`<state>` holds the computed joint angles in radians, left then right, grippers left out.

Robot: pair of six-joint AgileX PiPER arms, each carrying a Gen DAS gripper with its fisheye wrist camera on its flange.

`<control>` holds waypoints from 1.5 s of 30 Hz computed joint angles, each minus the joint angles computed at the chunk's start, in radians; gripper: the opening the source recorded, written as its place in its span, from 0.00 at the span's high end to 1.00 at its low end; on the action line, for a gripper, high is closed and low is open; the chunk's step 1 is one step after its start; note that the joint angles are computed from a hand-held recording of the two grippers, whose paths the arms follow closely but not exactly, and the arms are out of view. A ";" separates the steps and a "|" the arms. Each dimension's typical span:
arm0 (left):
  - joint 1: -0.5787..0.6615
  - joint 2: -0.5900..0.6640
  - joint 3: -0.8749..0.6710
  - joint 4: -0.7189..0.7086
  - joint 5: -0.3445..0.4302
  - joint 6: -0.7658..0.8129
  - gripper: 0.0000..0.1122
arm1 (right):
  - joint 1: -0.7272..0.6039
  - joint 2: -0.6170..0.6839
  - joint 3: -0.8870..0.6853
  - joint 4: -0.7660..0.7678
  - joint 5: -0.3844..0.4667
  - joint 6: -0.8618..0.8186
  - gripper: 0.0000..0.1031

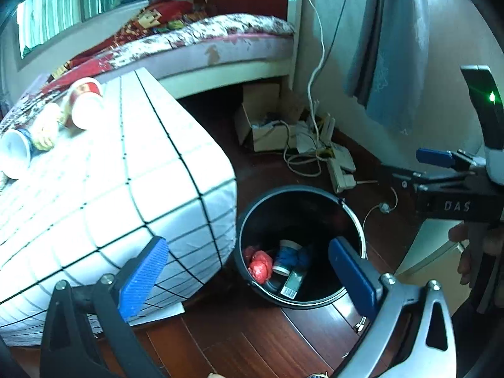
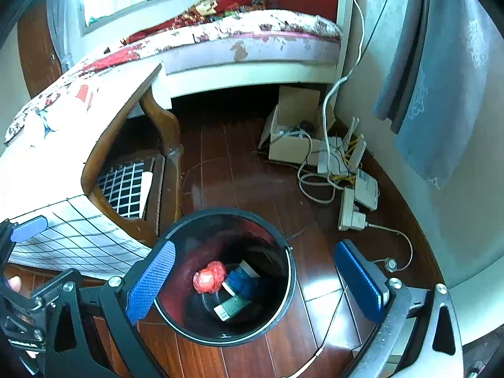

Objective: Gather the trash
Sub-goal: 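Carry red bag and blue cloth to the bucket and release both, then grasp the white-and-blue cup with the left tool while the right tool grasps the red cup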

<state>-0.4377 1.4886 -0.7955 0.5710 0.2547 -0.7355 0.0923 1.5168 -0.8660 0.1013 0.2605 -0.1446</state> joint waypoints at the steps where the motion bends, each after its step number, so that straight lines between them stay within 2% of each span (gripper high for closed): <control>1: 0.000 -0.021 0.007 0.016 0.005 -0.012 0.09 | 0.011 -0.016 0.005 -0.028 -0.001 0.038 0.01; 3: -0.001 -0.055 0.016 0.054 0.020 -0.043 0.09 | 0.033 -0.043 0.014 -0.094 -0.010 0.121 0.01; 5: 0.020 -0.096 0.027 0.018 0.029 0.003 0.09 | 0.059 -0.063 0.018 -0.179 -0.016 0.225 0.01; 11: 0.089 -0.165 0.053 0.056 0.041 -0.006 0.09 | 0.164 -0.084 -0.003 -0.360 -0.026 0.458 0.01; 14: 0.166 -0.210 0.076 0.008 0.032 0.068 0.09 | 0.226 -0.071 -0.029 -0.414 -0.037 0.539 0.01; 17: 0.247 -0.255 0.103 -0.007 0.018 0.102 0.09 | 0.307 -0.045 -0.062 -0.673 -0.041 0.824 0.01; 18: 0.276 -0.263 0.107 -0.040 0.012 0.142 0.09 | 0.334 -0.031 -0.077 -0.765 -0.042 0.924 0.01; 20: 0.365 -0.276 0.113 -0.201 -0.006 0.322 0.09 | 0.383 -0.007 -0.098 -0.933 -0.049 1.114 0.01; 22: 0.454 -0.287 0.123 -0.377 -0.017 0.522 0.09 | 0.416 0.016 -0.127 -0.983 -0.073 1.174 0.01; 27: 0.676 -0.269 0.116 -0.737 -0.027 0.943 0.10 | 0.506 0.128 -0.282 -0.733 -0.001 0.899 0.01; 30: 0.771 -0.224 0.082 -0.844 -0.033 1.080 0.10 | 0.537 0.200 -0.384 -0.646 0.015 0.790 0.01; 34: 0.865 -0.134 0.000 -0.961 -0.036 1.201 0.10 | 0.557 0.347 -0.616 -0.424 0.108 0.541 0.01; 35: 0.888 -0.101 -0.032 -1.021 -0.032 1.258 0.10 | 0.562 0.384 -0.678 -0.409 0.133 0.518 0.01; 39: 0.911 0.009 -0.136 -1.040 -0.028 1.263 0.12 | 0.574 0.538 -0.931 -0.332 0.244 0.427 0.06; 41: 0.915 0.059 -0.187 -1.043 -0.019 1.266 0.19 | 0.568 0.619 -1.068 -0.274 0.304 0.369 0.10; 45: 0.928 0.187 -0.337 -1.031 0.028 1.248 0.29 | 0.564 0.855 -1.467 -0.241 0.486 0.307 0.13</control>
<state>0.4899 1.6760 -1.1327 -0.4600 0.2824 0.5126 0.6560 2.3715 -2.3333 -0.1396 0.7461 0.1622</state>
